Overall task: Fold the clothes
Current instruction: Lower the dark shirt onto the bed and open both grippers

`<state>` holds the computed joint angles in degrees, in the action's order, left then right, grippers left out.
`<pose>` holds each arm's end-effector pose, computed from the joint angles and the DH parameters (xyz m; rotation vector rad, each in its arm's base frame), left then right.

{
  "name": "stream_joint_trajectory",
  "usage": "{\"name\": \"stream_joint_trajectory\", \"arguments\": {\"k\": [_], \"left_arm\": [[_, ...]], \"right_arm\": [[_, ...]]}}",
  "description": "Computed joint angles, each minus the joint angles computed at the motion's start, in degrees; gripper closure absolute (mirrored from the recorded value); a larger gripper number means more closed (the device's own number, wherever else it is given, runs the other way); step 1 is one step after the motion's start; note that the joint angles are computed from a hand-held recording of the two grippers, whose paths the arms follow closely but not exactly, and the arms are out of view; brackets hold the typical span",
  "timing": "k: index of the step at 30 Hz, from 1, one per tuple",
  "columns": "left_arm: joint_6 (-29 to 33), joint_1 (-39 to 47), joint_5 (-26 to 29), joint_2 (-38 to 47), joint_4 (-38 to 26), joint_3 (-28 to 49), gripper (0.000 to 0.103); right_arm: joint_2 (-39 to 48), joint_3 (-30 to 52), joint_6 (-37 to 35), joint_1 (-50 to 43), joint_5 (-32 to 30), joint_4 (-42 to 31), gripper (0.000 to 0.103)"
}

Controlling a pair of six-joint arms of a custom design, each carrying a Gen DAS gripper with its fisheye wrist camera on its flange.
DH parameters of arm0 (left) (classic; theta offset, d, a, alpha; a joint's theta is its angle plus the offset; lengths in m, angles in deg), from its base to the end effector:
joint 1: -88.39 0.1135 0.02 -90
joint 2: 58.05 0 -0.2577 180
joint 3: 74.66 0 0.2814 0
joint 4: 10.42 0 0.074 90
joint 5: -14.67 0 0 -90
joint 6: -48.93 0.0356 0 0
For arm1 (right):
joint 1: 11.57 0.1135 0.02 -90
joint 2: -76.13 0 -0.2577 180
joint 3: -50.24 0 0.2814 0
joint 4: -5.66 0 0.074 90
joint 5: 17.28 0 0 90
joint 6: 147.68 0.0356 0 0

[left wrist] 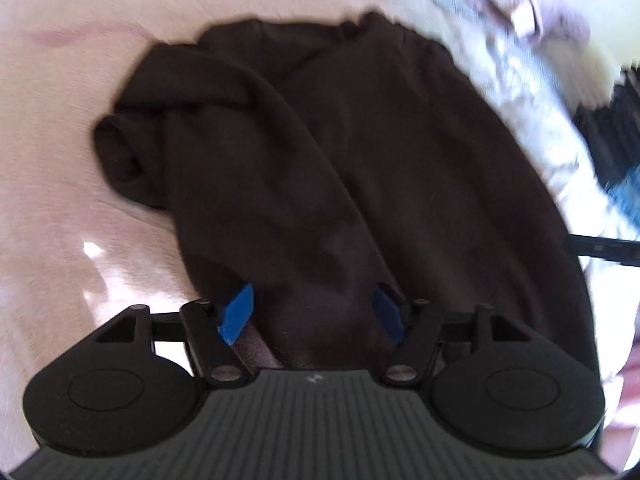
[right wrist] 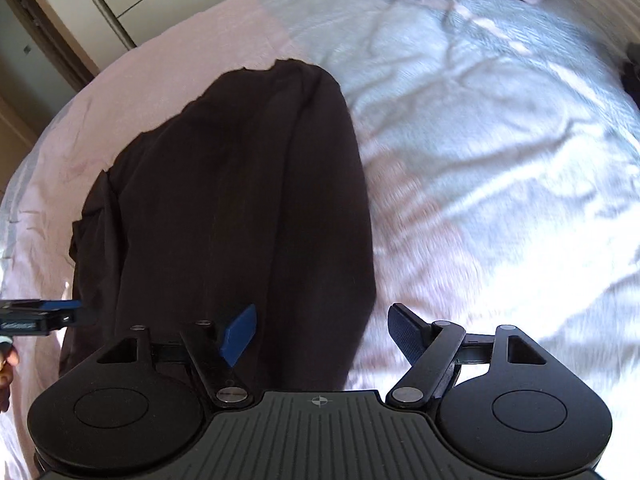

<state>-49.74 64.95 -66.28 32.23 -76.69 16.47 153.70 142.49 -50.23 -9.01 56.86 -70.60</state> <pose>0.3171 -0.1436 0.2761 0.4003 2.7196 -0.3746 0.2875 0.0226 0.3413 0.0196 2.6423 0.4248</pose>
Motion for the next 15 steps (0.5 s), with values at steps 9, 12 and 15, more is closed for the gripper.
{"name": "stream_joint_trajectory", "arguments": {"k": [9,12,15], "left_arm": [[21.27,27.82,-1.75,-11.14,-13.8,11.54,0.102],[28.35,41.1,-5.94,-8.69,-12.83,16.05,0.102],[25.73,47.53,-14.47,-5.15,-10.22,16.95,0.099]], "right_arm": [[-0.38,3.21,0.47,2.71,2.84,-4.44,0.027],[0.46,4.03,-0.1,3.19,3.07,-3.86,0.027],[1.61,4.29,-0.41,3.56,2.85,-2.98,0.027]]}}
